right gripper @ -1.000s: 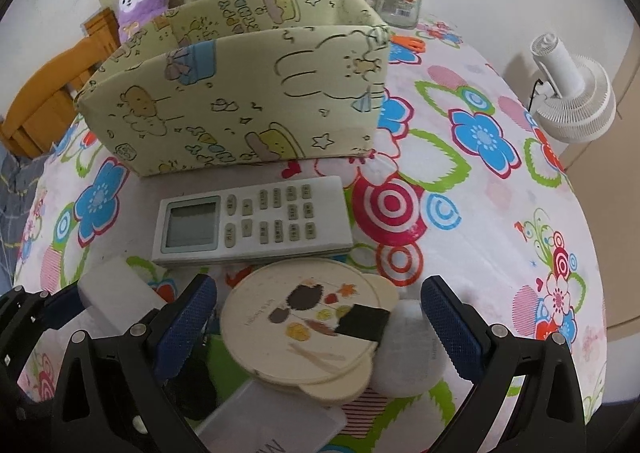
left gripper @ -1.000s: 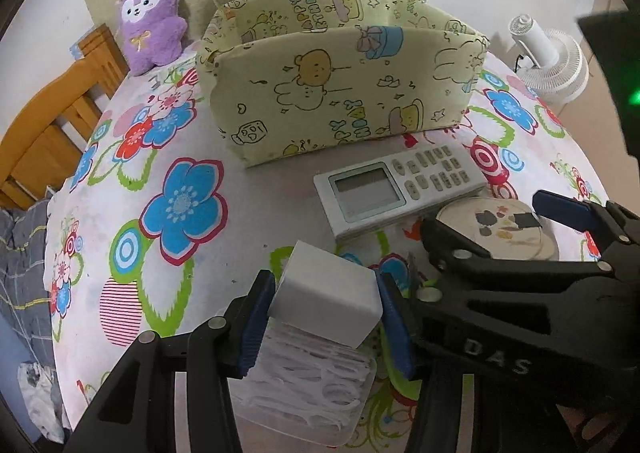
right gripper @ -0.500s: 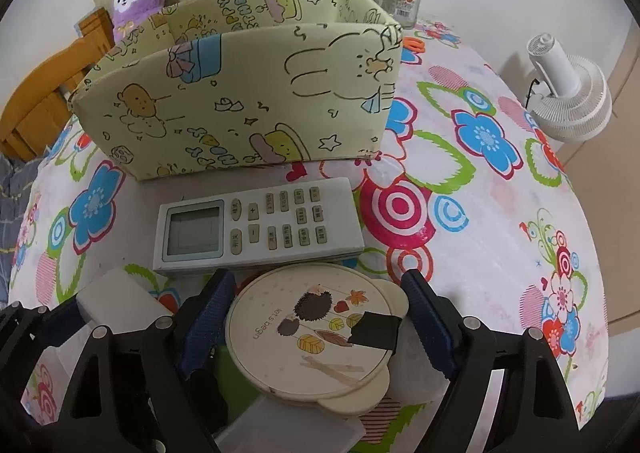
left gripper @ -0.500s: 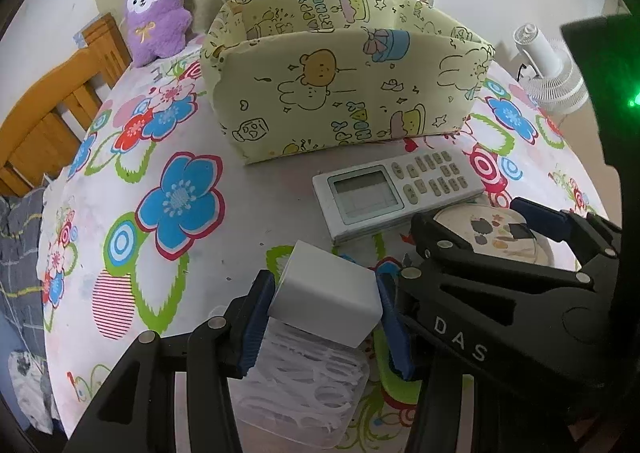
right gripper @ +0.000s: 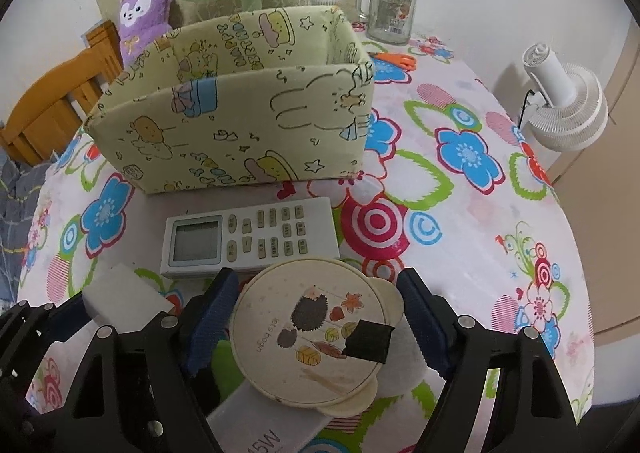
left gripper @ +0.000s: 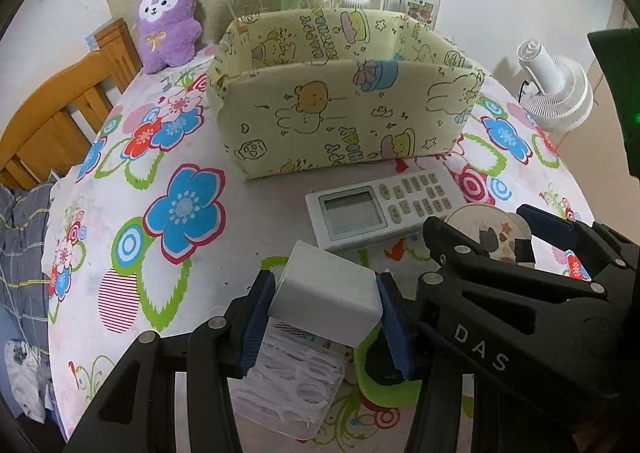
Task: Organize rigid objects
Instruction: 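Lift and carry both held items toward the fabric storage box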
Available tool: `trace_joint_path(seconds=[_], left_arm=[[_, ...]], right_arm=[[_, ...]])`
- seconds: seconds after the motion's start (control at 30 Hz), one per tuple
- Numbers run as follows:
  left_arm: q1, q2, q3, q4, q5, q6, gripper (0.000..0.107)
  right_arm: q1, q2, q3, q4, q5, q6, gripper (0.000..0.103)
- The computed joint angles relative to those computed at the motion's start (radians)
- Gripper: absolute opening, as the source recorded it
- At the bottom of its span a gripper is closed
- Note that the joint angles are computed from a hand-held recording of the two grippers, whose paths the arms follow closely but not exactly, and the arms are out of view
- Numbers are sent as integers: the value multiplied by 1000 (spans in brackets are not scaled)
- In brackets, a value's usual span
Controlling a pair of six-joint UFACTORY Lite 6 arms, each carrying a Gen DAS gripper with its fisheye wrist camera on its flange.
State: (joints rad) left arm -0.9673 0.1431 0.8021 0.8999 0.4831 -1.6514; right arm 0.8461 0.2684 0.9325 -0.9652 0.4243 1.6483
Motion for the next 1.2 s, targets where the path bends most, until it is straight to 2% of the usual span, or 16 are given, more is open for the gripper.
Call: trace_joint_path(seconds=[0.27,0.3,0.33,0.37,0.4,0.47,0.6,0.63,0.7,0.77,0.97,1.07,1.2], left_arm=[[-18,-47,30,-57,61,47,53],[-20,-55,36,-65,73,55,53],[-23,-61,41,-71,85,61,53],[-22,-71,43,-78,97,67,53],[-21,-80,47,-84,107,72,53],[-25,-85,62,-87,131,75,53],[-19,-88,63,-92,126,73,53],[-17,-86,61,-93,121,71,53],[-13,-82,51,-90,111,64,53],[-6,-73,40,-88,94,58,53],[16,-45,-2,-58,34,23,53],[31,-40,-26,-39,2,10,53],[64,-46,-57,-24,-47,23,53]], right_arm=[[3,-80,-5,54,38,-72,80],[5,-89,-3,63,45,-83,76],[4,-101,-1,74,50,-100,67],[1,-118,0,90,49,-123,44],[-5,-124,2,118,44,-154,44],[-22,-131,14,180,30,-223,44],[-16,-136,21,147,48,-202,45],[-22,-136,16,154,37,-212,47],[-41,-130,8,197,10,-251,60],[-55,-119,-6,217,-17,-265,64],[-66,-37,6,235,-66,-277,70],[-60,9,29,221,-73,-260,78],[-46,47,48,180,-69,-203,79]])
